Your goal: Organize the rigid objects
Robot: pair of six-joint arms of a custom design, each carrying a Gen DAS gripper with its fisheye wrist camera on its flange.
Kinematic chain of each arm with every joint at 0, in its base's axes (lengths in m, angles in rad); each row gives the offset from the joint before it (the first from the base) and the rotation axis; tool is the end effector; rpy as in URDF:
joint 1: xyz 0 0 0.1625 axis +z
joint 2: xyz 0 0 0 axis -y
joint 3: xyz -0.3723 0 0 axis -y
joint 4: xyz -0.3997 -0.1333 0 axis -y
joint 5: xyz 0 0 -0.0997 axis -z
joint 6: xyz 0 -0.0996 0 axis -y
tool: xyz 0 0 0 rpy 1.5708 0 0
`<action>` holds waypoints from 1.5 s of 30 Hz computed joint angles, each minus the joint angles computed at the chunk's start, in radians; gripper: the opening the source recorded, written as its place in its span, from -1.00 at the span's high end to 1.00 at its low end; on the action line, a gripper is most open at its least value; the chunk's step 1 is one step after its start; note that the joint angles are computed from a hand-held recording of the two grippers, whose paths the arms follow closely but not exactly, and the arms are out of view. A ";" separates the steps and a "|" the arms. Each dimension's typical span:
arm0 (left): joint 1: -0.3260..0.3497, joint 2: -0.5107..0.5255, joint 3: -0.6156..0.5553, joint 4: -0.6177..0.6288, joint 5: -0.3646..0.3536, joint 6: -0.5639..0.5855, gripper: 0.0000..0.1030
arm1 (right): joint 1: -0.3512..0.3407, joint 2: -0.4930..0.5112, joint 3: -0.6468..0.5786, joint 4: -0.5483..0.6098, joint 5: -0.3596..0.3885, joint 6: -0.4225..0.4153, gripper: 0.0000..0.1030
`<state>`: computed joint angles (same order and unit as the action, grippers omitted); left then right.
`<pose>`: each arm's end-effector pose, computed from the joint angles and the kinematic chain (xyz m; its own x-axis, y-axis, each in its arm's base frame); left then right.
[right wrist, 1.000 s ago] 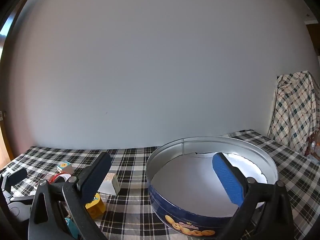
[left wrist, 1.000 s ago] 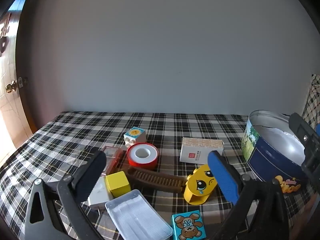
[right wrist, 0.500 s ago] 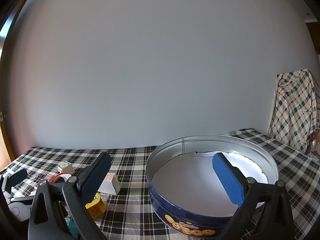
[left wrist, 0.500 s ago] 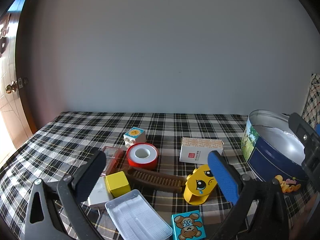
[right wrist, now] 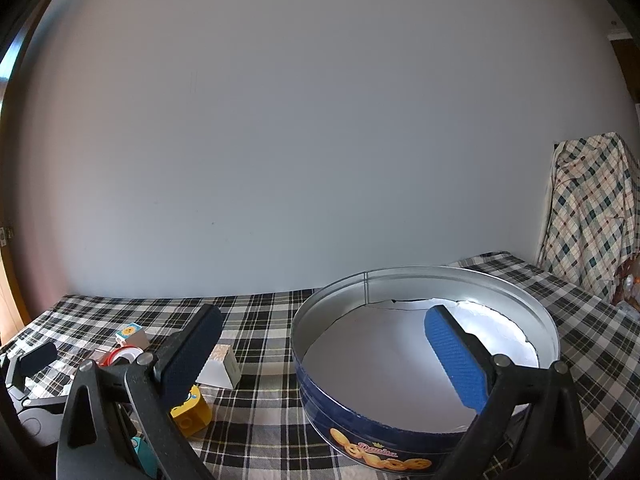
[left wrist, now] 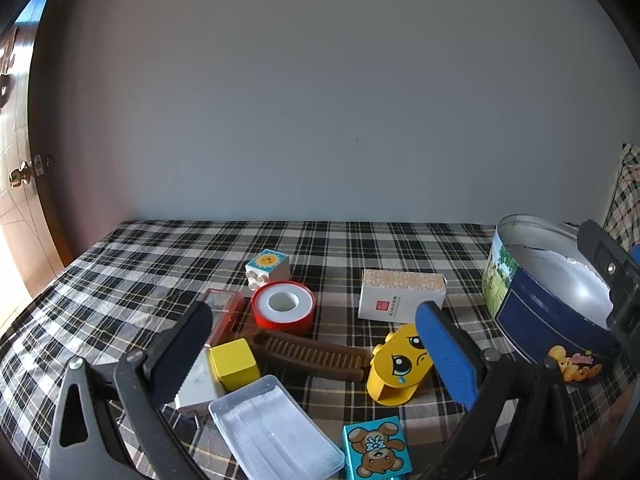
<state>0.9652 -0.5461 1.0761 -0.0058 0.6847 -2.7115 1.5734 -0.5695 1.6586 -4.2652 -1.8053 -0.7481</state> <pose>-0.2070 -0.6687 0.0360 -0.7008 -0.0023 -0.7134 0.6349 0.4538 -0.6252 0.1117 -0.5918 0.1120 -0.7134 0.1918 0.6740 -0.6620 0.1310 -0.7380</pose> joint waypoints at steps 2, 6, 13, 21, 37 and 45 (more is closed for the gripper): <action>0.000 0.000 -0.002 0.005 0.000 -0.004 -1.00 | 0.000 0.002 -0.003 0.001 0.000 0.002 -0.99; 0.004 0.004 -0.015 0.042 0.006 -0.030 -1.00 | 0.002 0.004 -0.006 0.004 -0.003 0.001 -0.99; 0.008 0.005 -0.028 0.115 -0.007 -0.113 -1.00 | 0.002 -0.001 0.010 0.028 0.020 -0.003 -0.99; -0.003 -0.037 0.049 0.049 -0.052 -0.100 -0.99 | 0.000 -0.005 0.028 0.047 0.059 -0.017 -0.99; 0.001 -0.048 0.056 0.067 -0.094 -0.137 -0.99 | 0.004 -0.001 0.033 0.090 0.069 -0.055 -0.99; 0.000 -0.064 0.080 0.061 -0.112 -0.148 -0.99 | 0.005 -0.001 0.031 0.120 0.069 -0.062 -0.99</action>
<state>0.9657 -0.6099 1.1557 0.0549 0.5724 -2.8592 1.5780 -0.5709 1.6892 -4.1450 -1.7360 -0.8099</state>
